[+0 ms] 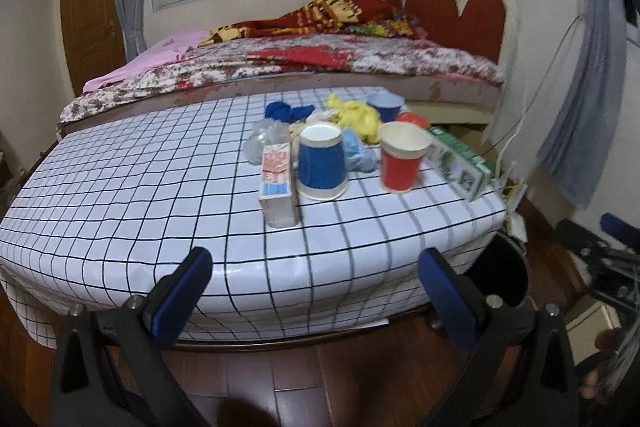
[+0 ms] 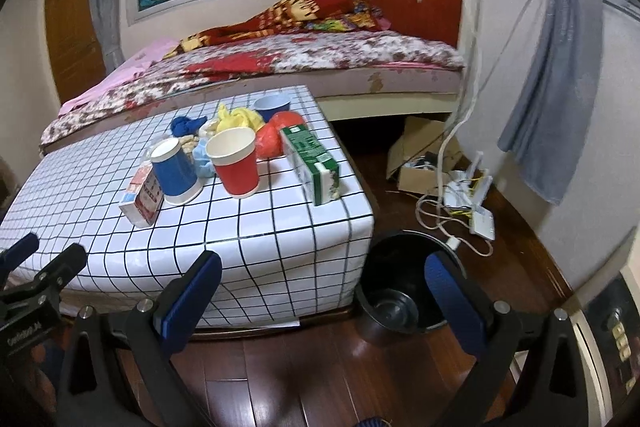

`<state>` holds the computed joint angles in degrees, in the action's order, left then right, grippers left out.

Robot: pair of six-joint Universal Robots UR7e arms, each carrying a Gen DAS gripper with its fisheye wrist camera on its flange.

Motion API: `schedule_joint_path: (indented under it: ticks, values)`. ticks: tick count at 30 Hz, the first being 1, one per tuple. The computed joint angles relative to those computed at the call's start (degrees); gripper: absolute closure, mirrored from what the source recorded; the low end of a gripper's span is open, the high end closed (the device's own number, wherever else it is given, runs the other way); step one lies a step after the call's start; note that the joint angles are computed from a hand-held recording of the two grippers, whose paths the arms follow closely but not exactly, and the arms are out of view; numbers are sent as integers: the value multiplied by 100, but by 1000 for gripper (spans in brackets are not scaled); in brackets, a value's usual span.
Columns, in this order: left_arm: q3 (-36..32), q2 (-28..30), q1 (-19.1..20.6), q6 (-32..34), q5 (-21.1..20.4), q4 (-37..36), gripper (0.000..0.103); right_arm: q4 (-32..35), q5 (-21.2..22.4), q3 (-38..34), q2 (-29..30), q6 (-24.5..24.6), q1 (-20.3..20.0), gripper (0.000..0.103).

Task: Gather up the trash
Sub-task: 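Grasp the white milk carton with left tool while right tool grasps green juice carton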

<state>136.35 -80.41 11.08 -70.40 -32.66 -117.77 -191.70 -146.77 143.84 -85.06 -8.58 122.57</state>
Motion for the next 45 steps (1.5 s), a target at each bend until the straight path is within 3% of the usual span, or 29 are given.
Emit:
schedule_joint_path:
  ticks: [2,4,8,17,22,29,31,35,38,39,40,41,45]
  values:
    - [58,31,148,193,8,-311,0,-530,156,16,185,-469,-147,1]
    - [64,104,342,351,23,-524,0,-659,3,-64,379,-632,-201,1]
    - [15,270,589,451,194,-649,0,-162,286,-213,332,-397,-576,1]
    - [-121,769,1199,1291,291,-1770,1,-768,716,-537,906,-1020,-1152,1]
    - [-225,1132,1551,1836,285,-2428,13,-956,928,-753,1089,-1290,-1464,1]
    - [-366,1485,1878,2177,271,-2924,18,-1040,1266,-1087,1304,-1617,-1925,1]
    - [-420,1568,1966,2264,265,-3019,24,-1040,1353,-1171,1386,-1664,-2017,2]
    - [-524,1690,2120,2416,233,-3147,30,-910,1559,-1344,1509,-1726,-2179,11]
    - [-566,1748,2216,2559,169,-3283,43,-833,1650,-1399,1565,-1731,-2231,22]
    - [-567,1749,2259,2620,123,-3347,56,-779,1681,-1402,1561,-1712,-2252,26]
    - [-523,1743,2281,2783,48,-3594,67,-684,1729,-1397,1534,-1674,-2281,39]
    - [-505,1727,2285,2808,36,-3642,67,-614,1779,-1382,1502,-1643,-2303,51]
    - [-318,1633,2196,2870,143,-3861,68,-703,1821,-1303,1486,-1710,-2282,56]
